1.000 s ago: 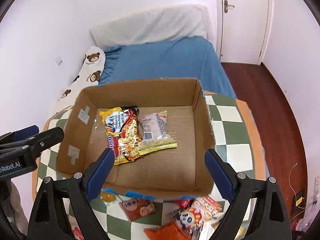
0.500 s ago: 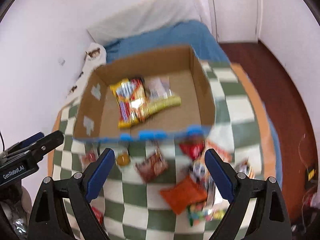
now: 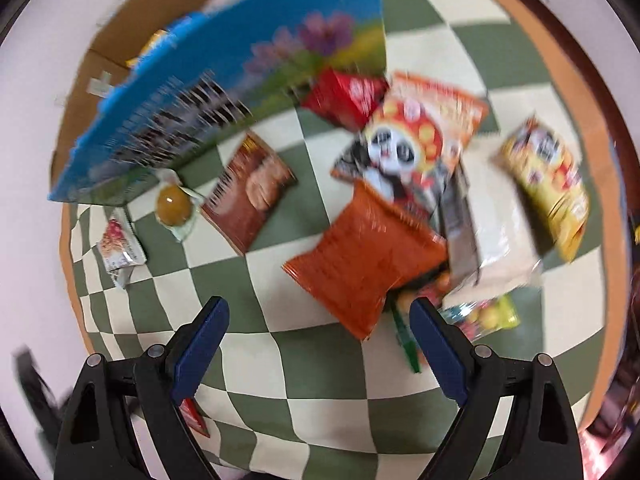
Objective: Organize snacks
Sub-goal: 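Withdraw both tools from the box back over the mat, then grasp the red spicy strip packet with left tool while right tool grasps the orange chip bag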
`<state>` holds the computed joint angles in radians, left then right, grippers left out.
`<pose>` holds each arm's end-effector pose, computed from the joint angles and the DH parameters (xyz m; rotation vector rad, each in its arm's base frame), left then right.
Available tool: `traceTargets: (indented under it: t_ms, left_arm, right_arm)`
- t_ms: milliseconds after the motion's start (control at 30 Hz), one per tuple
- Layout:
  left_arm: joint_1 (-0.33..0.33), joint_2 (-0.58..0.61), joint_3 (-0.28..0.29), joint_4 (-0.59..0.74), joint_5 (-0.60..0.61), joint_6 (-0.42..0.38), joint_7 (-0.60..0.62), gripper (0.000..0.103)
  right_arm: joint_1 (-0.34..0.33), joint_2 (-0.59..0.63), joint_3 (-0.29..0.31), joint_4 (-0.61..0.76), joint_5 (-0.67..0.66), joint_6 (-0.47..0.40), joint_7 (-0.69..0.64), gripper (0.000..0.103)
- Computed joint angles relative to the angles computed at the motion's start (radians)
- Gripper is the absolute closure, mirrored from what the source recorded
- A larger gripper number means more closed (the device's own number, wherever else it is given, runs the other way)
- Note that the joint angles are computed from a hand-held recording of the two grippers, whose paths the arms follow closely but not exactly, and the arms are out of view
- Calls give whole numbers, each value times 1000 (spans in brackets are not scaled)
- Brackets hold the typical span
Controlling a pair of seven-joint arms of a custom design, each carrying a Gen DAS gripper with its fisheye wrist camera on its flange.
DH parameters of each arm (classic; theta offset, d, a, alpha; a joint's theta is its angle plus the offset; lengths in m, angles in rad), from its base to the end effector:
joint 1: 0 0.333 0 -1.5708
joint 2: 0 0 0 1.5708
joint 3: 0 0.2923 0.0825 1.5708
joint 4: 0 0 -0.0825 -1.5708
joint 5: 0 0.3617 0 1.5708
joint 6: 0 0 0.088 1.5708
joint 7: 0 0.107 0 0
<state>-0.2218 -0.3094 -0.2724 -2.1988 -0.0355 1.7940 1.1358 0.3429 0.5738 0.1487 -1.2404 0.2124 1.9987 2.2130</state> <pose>0.3811 -0.2164 0.4813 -2.1732 2.2457 0.1805 0.6272 0.3215 0.4431 -1.7626 2.2741 0.3359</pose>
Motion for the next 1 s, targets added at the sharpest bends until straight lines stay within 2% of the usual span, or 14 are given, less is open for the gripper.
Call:
traceTargets:
  t_ms: [100, 167, 233, 267, 300, 433, 500, 533, 567, 600, 700, 800, 1000]
  left_arm:
    - [-9, 6, 4, -68, -37, -12, 15, 10]
    - [-11, 15, 8, -106, -66, 7, 15, 10]
    - [-9, 20, 7, -128, -75, 30, -9, 25]
    - [-7, 24, 8, -132, -81, 41, -22, 44]
    - [-5, 29, 9, -130, -86, 45, -38, 48]
    - [2, 58, 12, -88, -92, 80, -89, 51]
    - [2, 87, 9, -45, -83, 93, -114, 51]
    - [1, 105, 10, -20, -83, 99, -122, 51]
    - [0, 127, 10, 7, -88, 109, -137, 51]
    - [-2, 149, 10, 34, -86, 114, -151, 51]
    - [-14, 212, 11, 101, -88, 128, -185, 51]
    - [-32, 260, 11, 145, -100, 146, -206, 51]
    - [-68, 284, 5, 147, -131, 169, -215, 51]
  right_arm:
    - [5, 21, 1, 6, 2, -12, 18, 9]
    - [7, 38, -2, 20, 5, -17, 43, 9]
    - [5, 56, -5, 34, 9, -17, 73, 9]
    - [3, 64, -7, 42, 10, -18, 88, 9]
    - [3, 79, -10, 59, 11, -24, 107, 9]
    - [1, 155, -18, 156, -6, -70, 156, 10]
    - [3, 189, -20, 204, -20, -88, 156, 14]
    - [8, 204, -24, 230, -35, -100, 152, 22]
    - [9, 207, -24, 233, -42, -96, 143, 36]
    - [2, 213, -16, 234, -35, -87, 123, 42]
    - [4, 243, -11, 277, -45, -110, 66, 45]
    - [17, 250, 2, 295, -66, -129, -59, 47]
    - [57, 250, 21, 317, -75, -250, -281, 48]
